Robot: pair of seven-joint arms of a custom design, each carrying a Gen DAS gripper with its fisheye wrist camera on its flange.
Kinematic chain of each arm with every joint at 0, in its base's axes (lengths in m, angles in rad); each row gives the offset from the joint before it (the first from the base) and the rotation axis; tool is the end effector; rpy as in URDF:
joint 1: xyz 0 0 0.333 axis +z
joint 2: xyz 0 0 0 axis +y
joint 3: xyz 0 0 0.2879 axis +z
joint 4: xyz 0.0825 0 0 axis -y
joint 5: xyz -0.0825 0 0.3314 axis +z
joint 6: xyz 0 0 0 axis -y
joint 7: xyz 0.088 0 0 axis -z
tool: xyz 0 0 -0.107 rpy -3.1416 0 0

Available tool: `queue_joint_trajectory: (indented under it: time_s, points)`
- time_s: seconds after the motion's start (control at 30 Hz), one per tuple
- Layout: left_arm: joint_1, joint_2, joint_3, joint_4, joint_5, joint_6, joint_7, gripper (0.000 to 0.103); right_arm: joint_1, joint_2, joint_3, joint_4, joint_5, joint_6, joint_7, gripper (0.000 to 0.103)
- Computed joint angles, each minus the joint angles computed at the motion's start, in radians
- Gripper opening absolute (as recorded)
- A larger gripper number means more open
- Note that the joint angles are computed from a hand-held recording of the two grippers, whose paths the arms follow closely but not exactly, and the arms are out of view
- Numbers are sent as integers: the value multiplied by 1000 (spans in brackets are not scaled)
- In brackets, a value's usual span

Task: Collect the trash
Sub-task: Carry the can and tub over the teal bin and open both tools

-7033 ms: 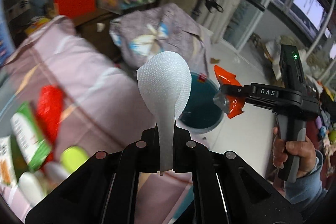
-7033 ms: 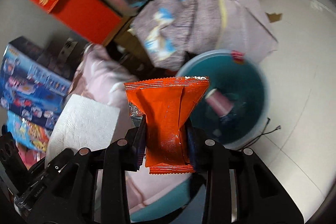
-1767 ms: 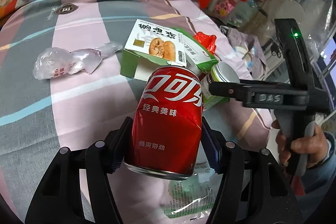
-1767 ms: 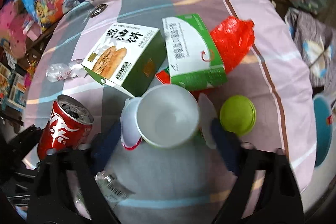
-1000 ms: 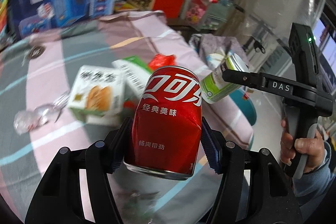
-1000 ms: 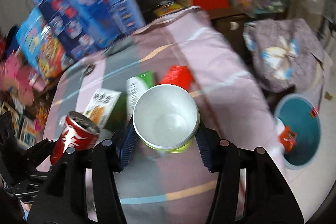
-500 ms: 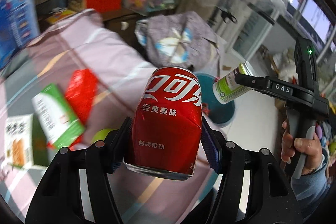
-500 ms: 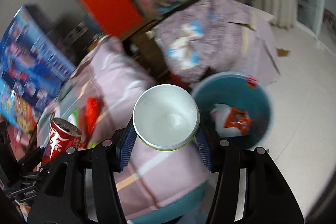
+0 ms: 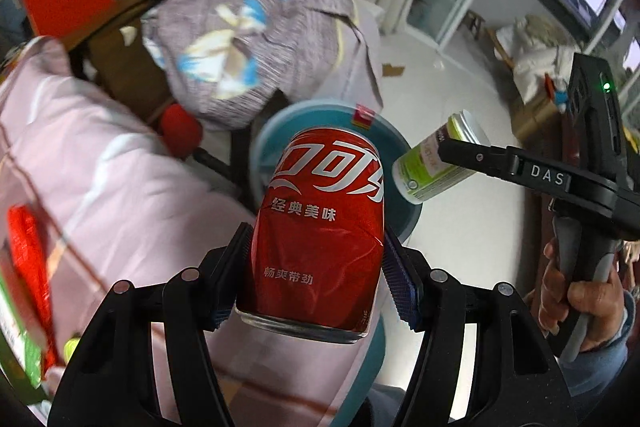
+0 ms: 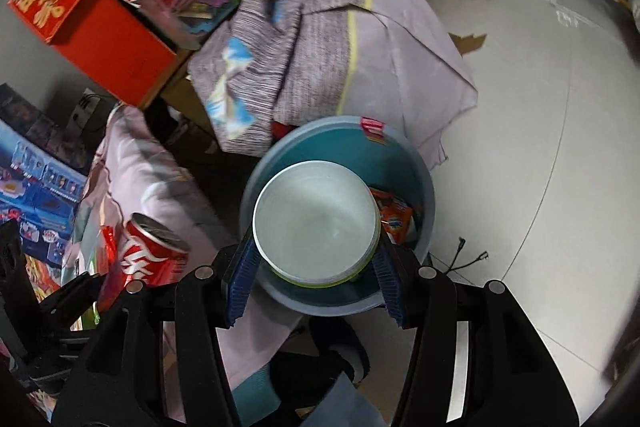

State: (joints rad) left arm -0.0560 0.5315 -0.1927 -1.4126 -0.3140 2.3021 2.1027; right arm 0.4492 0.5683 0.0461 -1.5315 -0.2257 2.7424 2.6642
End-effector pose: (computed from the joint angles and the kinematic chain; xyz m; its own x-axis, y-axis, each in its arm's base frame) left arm 0.6592 -0.1459 0.4325 -0.5648 -0.8072 0.1719 -0.7719 0.4429 -0.4561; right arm 0.6028 0.3281 0.4020 -0.2819 -0.8519 -0.4414 -0.7750 0.4734 -0.4186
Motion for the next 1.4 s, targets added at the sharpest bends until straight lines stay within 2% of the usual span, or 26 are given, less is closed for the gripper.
queue_joint_trajectory:
  time_s: [0.17,0.37,0.53,0.63,0.77,0.87,1.0,1.03,1.1,1.2,1.4]
  points:
    - [-52,111,13,129,62,-49,-61,64,-38,45,29,19,53,4,-37,52]
    - [-86,214,23,265,122,-114,-115,65,-47,88,41,55,91,-17,-71,52]
    - [-81,235,20,286,133,-133,-130,66,-46,119,47,95,112,-43,-99,52]
    - [-70,221,15,265,124,-128,-129,67,-42,129,44,113,119,-54,-105,52]
    - [-47,173,6,193,96,-88,-118,83,-38,151,48,155,127,-86,-121,52]
    - [-31,134,3,140,74,-59,-109,91,-39,184,59,211,142,-123,-147,52]
    - [-9,101,-1,99,40,-49,-97,95,-41,241,82,310,173,-180,-201,52]
    - [-6,95,1,90,35,-46,-97,95,-41,255,89,333,184,-189,-217,54]
    - [5,89,2,84,20,-46,-103,96,-34,283,89,387,199,-216,-233,67]
    - [23,82,2,78,-4,-54,-108,96,-16,304,72,436,207,-239,-226,74]
    - [48,54,3,34,-34,-40,-96,97,2,323,53,484,213,-315,-197,79]
